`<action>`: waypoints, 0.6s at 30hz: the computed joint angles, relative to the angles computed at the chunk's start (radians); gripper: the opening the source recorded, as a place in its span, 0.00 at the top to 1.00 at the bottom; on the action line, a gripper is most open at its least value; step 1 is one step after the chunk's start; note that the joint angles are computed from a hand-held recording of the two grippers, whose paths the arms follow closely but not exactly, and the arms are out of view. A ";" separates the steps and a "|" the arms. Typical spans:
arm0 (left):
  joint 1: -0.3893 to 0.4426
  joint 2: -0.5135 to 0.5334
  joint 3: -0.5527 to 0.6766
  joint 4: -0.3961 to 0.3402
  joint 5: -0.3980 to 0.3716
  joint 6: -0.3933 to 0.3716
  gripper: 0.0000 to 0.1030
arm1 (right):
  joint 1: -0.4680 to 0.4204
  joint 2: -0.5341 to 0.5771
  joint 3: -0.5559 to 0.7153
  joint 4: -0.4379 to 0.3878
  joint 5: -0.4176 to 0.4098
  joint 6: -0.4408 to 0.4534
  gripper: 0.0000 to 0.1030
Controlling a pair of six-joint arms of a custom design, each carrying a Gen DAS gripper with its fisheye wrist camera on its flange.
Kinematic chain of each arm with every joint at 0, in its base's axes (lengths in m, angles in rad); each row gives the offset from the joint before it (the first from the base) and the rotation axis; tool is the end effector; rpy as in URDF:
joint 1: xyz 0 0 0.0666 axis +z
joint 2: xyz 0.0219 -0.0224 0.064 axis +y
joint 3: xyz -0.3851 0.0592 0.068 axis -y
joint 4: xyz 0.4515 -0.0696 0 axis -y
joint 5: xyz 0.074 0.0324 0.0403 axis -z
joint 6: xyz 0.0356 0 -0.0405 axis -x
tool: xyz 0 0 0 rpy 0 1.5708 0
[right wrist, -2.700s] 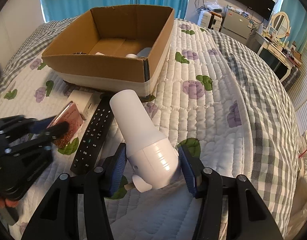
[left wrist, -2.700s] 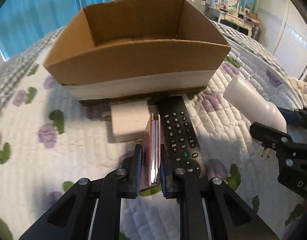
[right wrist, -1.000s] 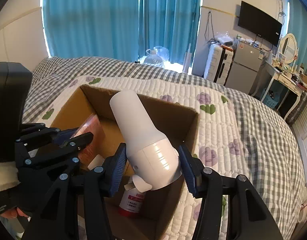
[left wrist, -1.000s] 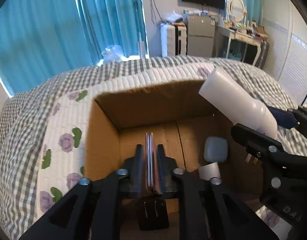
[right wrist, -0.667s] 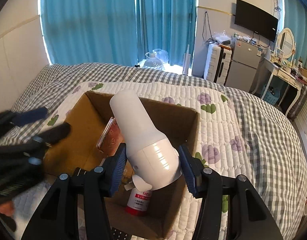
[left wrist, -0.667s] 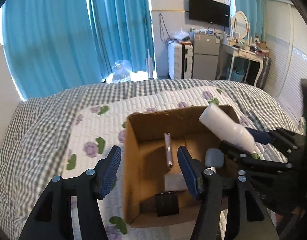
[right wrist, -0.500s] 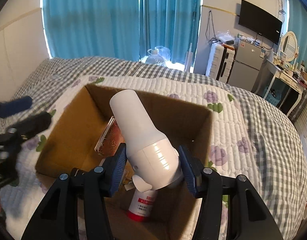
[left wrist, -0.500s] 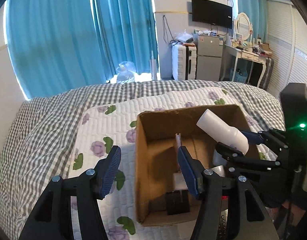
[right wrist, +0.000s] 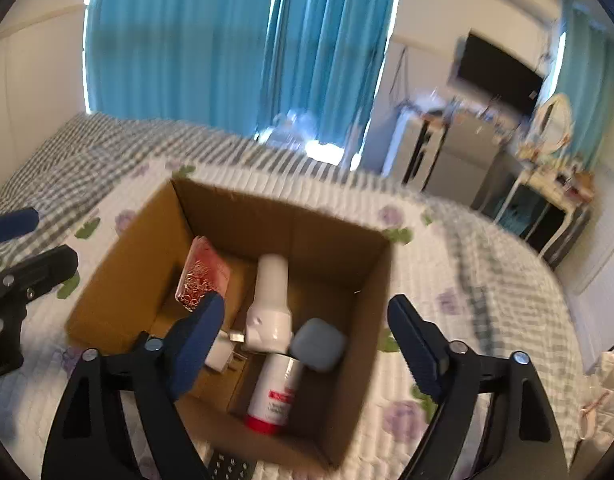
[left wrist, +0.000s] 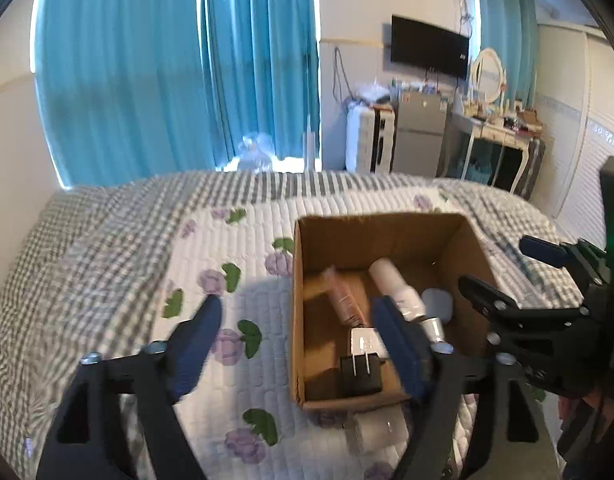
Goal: Organize rigid objects
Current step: 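Place the bottle and card case into the box and open both tools, then grasp the black remote with the right tool while the left tool grasps the white adapter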
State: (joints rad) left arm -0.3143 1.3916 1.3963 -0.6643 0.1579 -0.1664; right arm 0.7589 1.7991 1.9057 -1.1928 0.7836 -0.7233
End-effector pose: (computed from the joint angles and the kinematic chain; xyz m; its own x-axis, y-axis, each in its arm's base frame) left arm 0.5286 -0.1781 0.4567 -0.5046 0.3360 -0.7953 0.5142 0.8569 0.0359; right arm 0.5039 0.4427 0.4505 -0.6460 0.0335 -0.7626 0.2384 0.9579 -0.1599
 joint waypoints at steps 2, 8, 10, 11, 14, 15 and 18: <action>0.011 -0.047 -0.028 0.011 0.022 -0.003 0.02 | 0.035 -0.028 -0.006 -0.023 0.031 -0.033 0.11; 0.033 -0.196 -0.130 0.045 0.038 -0.017 0.00 | 0.127 -0.081 -0.019 -0.124 0.106 -0.197 0.00; 0.038 -0.225 -0.157 0.042 0.045 -0.018 0.00 | 0.149 -0.090 -0.034 -0.127 0.078 -0.214 0.00; 0.039 -0.237 -0.172 0.047 0.047 -0.014 0.00 | 0.156 -0.091 -0.039 -0.133 0.068 -0.222 0.00; 0.038 -0.264 -0.225 0.073 0.041 -0.010 0.00 | 0.182 -0.095 -0.074 -0.144 0.050 -0.265 0.00; 0.035 -0.271 -0.247 0.084 0.034 -0.007 0.00 | 0.189 -0.094 -0.085 -0.151 0.044 -0.282 0.00; 0.033 -0.274 -0.294 0.093 0.030 0.003 0.00 | 0.192 -0.102 -0.140 -0.118 0.008 -0.292 0.00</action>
State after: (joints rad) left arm -0.2815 1.1178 1.1018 -0.5714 0.1878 -0.1638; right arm 0.9511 1.6969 1.7654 -1.3107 0.7911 -1.0152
